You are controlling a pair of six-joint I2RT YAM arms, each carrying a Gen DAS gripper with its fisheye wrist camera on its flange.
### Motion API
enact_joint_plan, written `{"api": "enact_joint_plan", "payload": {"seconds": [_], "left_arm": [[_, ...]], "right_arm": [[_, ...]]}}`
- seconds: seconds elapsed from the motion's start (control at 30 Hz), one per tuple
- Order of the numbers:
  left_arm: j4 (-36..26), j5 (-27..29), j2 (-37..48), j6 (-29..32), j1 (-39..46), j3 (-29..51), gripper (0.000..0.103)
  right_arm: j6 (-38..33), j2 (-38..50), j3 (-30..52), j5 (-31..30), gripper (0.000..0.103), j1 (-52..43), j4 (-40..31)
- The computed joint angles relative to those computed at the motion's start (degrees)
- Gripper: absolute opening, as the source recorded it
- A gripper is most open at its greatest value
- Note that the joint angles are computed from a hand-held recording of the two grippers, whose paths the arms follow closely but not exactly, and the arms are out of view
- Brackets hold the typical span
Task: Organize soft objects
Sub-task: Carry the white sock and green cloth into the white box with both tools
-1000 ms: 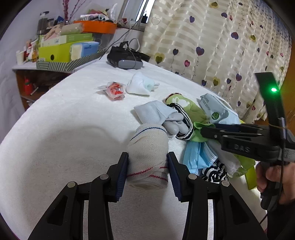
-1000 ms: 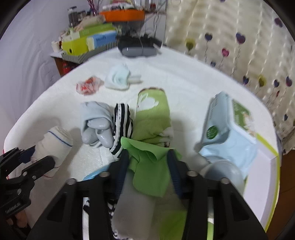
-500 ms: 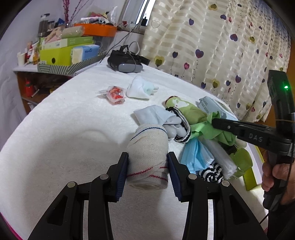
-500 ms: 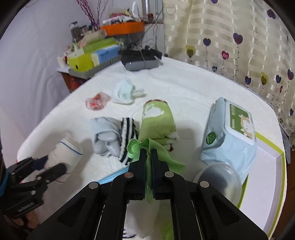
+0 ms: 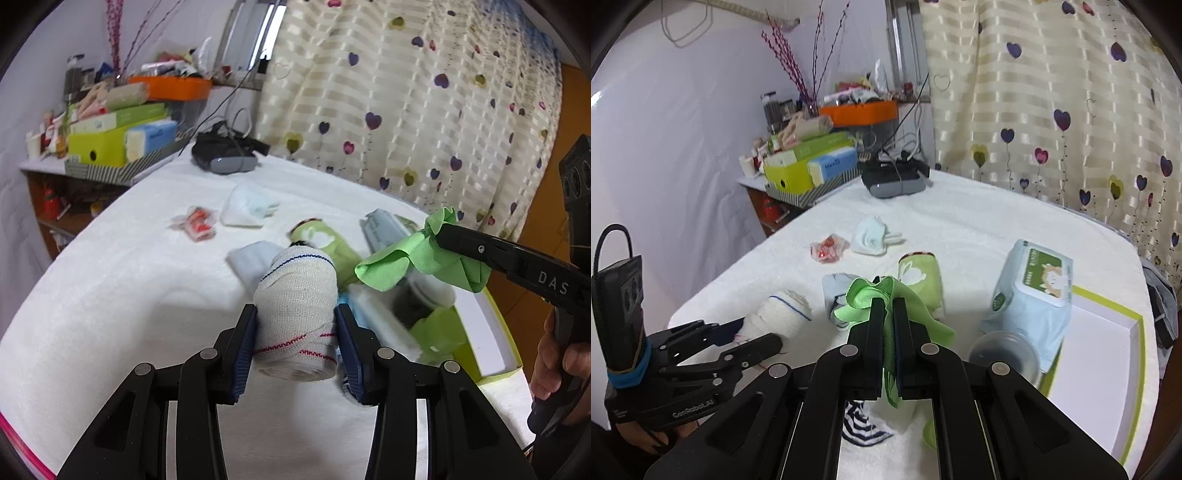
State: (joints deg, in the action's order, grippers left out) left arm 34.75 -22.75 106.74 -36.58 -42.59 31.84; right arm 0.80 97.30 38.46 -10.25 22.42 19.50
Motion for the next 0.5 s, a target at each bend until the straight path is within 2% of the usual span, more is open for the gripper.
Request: {"api": "enact_joint_plan", "payload": {"seconds": [0.23, 0.5], "left_arm": [[-5.8, -2.4, -0.3, 0.8, -4.7, 6.0, 0.041], [-12.4, -2.8, 4.7, 2.5, -10.3, 18.1, 0.041]], "right_arm": [[-0.2, -7.9, -6.9, -3.5, 0.005, -6.3, 1.9], [-2.0, -15.6, -13.2, -9.0, 0.005, -17.1, 1.8]]}}
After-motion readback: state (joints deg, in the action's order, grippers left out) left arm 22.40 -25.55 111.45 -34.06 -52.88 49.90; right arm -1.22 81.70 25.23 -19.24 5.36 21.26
